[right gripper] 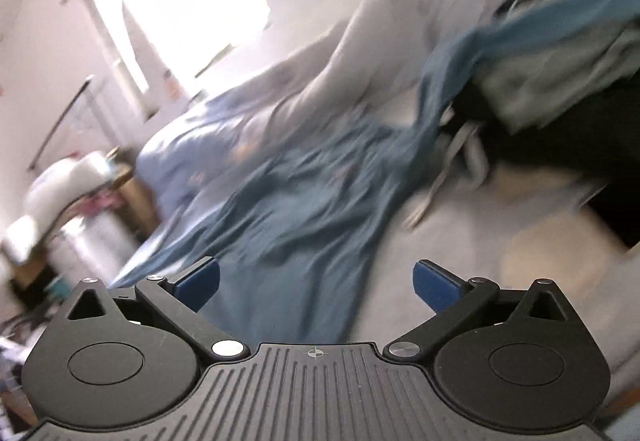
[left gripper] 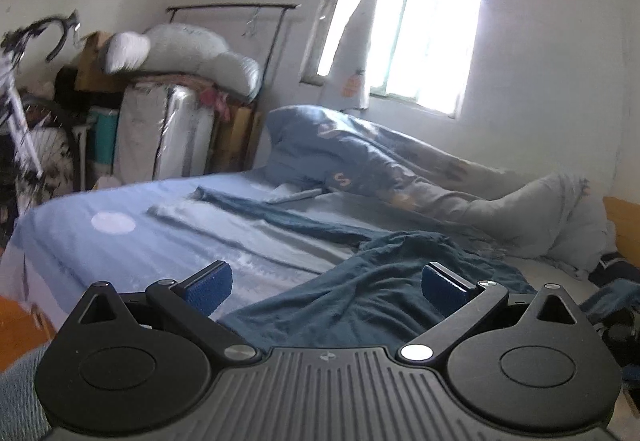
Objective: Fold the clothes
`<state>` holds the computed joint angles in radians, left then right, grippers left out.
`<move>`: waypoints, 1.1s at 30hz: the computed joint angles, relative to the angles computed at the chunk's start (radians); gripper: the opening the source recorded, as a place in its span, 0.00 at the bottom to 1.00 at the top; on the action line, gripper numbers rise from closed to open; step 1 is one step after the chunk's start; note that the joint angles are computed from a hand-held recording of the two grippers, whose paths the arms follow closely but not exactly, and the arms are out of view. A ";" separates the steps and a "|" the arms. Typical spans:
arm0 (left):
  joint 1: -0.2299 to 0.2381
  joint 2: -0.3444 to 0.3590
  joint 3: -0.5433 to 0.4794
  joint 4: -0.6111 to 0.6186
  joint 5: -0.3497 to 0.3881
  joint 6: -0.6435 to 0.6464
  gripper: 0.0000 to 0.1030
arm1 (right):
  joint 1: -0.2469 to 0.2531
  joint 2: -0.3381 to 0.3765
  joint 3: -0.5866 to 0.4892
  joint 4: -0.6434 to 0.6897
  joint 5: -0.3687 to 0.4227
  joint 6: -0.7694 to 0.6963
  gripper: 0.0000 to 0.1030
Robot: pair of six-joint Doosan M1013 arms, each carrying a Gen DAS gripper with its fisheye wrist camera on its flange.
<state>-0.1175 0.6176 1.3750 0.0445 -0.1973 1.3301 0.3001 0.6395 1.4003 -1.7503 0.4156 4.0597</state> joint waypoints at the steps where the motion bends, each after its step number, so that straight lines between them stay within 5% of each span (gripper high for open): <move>1: -0.002 -0.002 0.002 0.048 -0.013 -0.027 1.00 | 0.006 0.003 -0.005 0.046 0.052 -0.051 1.00; 5: -0.019 -0.007 0.004 0.247 -0.082 -0.124 1.00 | 0.022 -0.002 0.003 0.102 0.217 -0.100 1.00; 11: -0.059 0.010 -0.037 0.496 -0.179 -0.239 1.00 | 0.020 -0.023 0.062 0.093 0.402 0.078 1.00; 22: -0.098 0.086 -0.137 0.887 -0.292 -0.484 1.00 | -0.025 -0.067 0.207 0.002 0.590 0.474 1.00; 33: -0.138 0.171 -0.268 1.091 -0.188 -0.802 1.00 | -0.147 -0.109 0.260 -0.187 0.451 0.369 1.00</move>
